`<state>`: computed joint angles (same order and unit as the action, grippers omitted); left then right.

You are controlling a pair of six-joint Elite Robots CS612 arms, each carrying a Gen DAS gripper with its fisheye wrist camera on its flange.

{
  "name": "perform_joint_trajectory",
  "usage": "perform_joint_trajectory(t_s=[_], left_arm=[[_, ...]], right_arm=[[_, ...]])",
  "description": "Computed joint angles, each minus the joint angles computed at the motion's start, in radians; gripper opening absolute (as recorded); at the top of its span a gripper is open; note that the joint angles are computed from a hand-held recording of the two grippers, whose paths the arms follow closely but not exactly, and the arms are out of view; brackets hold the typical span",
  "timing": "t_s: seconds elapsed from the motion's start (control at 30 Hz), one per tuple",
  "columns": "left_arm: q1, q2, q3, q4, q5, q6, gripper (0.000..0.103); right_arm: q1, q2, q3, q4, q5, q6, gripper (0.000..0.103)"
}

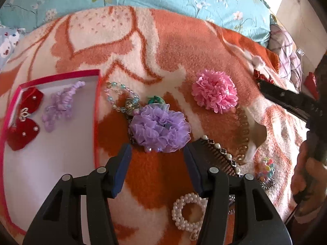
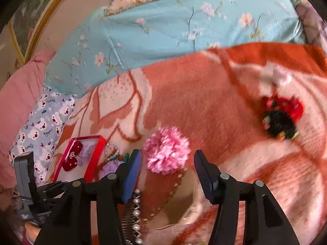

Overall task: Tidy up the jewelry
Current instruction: 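Move left tool to the purple flower clip while right moves to pink flower, then grasp the purple flower clip with left tool while right grasps pink flower clip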

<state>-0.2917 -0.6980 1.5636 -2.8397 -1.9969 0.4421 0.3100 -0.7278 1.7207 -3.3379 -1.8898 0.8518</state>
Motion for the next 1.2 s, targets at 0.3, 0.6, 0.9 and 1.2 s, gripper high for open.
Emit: perform_joint_trajectory(t_s=[0.3, 0.6, 0.9, 1.2], left_arm=[[-0.029, 0.043, -0.064, 0.078, 0.015, 0.033, 0.052], [-0.019, 0.06, -0.095, 0.116, -0.033, 0.036, 0.014], [0.037, 0.015, -0.06, 0.058, -0.141, -0.001, 0.013], [0.109, -0.009, -0.038, -0.006, -0.203, -0.047, 0.013]], right_arm=[[-0.037, 0.046, -0.076, 0.153, 0.067, 0.044, 0.058], [-0.055, 0.079, -0.131, 0.241, 0.125, 0.016, 0.012], [-0.023, 0.038, -0.081, 0.118, 0.052, 0.039, 0.01], [0.029, 0.042, -0.106, 0.038, 0.077, 0.046, 0.01]])
